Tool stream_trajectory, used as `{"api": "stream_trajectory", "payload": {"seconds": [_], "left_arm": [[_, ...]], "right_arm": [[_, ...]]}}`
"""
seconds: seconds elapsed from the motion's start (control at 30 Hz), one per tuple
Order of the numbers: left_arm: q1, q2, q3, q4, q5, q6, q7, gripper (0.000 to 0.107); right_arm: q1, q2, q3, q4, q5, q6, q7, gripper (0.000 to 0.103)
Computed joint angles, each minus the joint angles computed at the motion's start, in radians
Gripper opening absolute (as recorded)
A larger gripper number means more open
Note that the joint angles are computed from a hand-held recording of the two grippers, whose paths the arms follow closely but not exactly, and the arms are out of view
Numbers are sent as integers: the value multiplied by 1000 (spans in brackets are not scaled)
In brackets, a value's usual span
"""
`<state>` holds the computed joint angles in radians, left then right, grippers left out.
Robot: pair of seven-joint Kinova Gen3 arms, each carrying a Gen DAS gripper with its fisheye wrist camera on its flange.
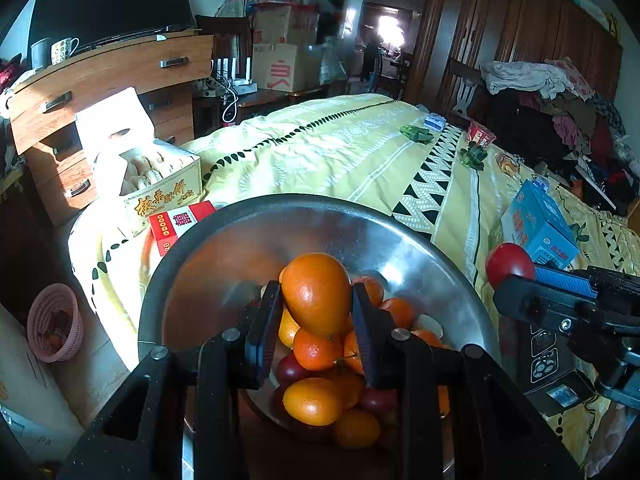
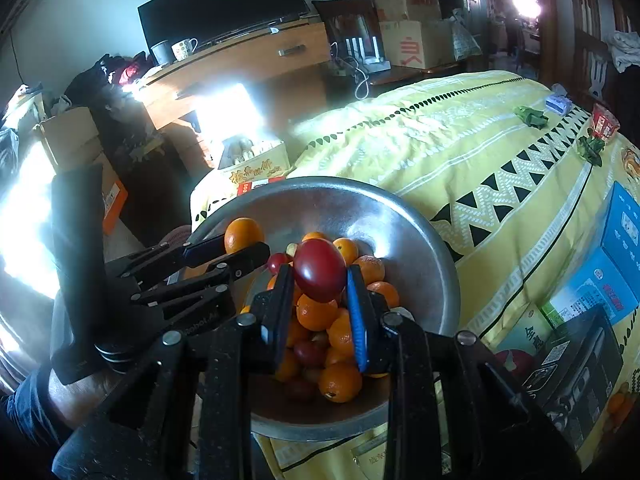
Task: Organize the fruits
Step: 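Open the left tool to drop the orange while the right tool releases the tomato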
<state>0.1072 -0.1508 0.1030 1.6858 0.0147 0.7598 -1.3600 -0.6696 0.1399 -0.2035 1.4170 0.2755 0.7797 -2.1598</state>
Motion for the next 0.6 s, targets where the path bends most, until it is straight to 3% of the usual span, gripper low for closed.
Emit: {"api": "stream_trajectory", "payload": {"seconds": [0.6], "left_arm": [[-2, 14, 7, 3, -27, 4, 33, 35]], "right_arm": [[9, 11, 2, 3, -28, -2, 16, 27]]}}
